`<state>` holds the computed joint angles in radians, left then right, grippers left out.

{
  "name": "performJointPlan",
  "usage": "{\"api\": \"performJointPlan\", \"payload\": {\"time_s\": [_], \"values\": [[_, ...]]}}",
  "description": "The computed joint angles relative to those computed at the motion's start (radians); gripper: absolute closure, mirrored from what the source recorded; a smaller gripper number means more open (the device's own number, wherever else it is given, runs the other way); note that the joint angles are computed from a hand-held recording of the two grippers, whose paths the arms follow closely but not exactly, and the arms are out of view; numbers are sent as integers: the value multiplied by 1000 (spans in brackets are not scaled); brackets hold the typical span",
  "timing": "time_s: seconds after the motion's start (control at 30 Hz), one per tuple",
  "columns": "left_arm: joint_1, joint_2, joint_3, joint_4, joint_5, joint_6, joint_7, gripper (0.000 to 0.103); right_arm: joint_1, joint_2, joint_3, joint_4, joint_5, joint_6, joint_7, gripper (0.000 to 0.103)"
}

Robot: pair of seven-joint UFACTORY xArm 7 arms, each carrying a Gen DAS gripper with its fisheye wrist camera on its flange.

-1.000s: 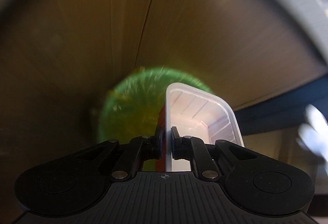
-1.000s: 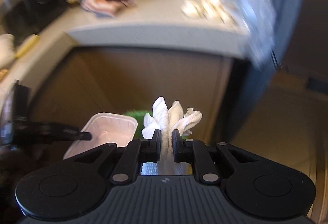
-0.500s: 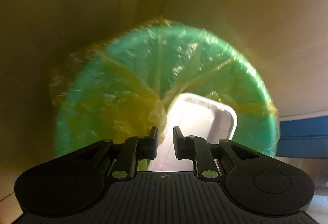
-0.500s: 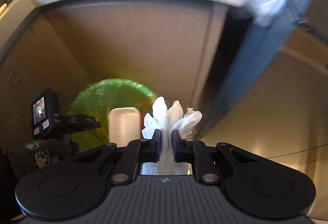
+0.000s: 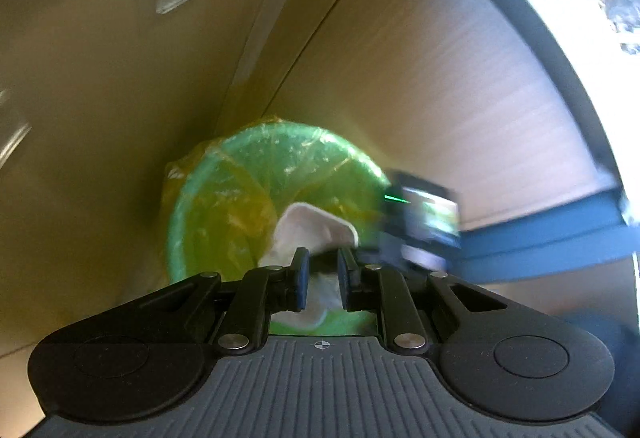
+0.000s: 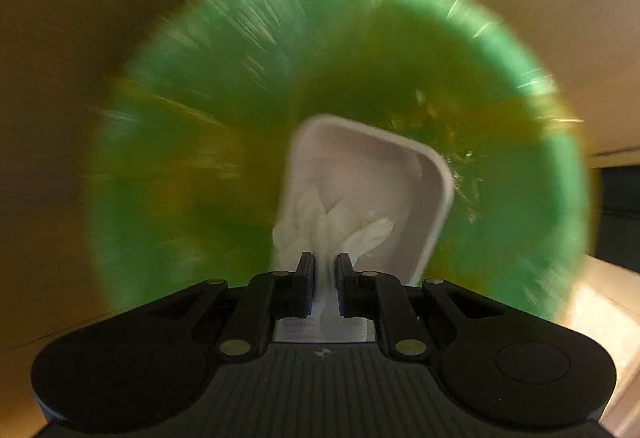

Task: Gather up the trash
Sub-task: 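Open the left gripper to drop the tray while the right gripper releases the glove into the bin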

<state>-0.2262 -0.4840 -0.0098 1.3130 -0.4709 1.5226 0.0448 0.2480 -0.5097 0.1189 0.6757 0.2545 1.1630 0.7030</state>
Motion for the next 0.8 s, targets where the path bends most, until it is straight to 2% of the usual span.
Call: {"api": "performJointPlan", "payload": {"time_s": [0.17,0.23,0.3,0.33,0.37,0.43,0.57,0.73,0.8], "values": [[25,-55,20,-13,61,63,13,85,0,238,14,-6,-23,-97,-2,92],[39,-59,24,-14,81,89,1,85,1,247,0,-3,3,-98,-9,91],[54,-56,26,-11,91,109,-22,85,-3,191,-19,-13,39,-99,-18,89],[59,-50,25,-3,97,117,-32,85,-4,160,-26,-14,54,-91,-24,83],[60,-42,24,10,101,126,-34,85,-4,110,-35,-16,75,-80,-29,73],[59,-19,19,45,107,138,-30,85,-4,16,-47,-10,103,-60,-34,63],[37,16,37,124,64,151,31,85,-23,-118,-26,97,50,61,24,63],[18,73,75,284,-26,174,117,85,-70,-129,28,339,-85,308,143,63],[22,101,98,360,-67,188,128,85,-87,-171,6,363,-139,362,116,63]]}}
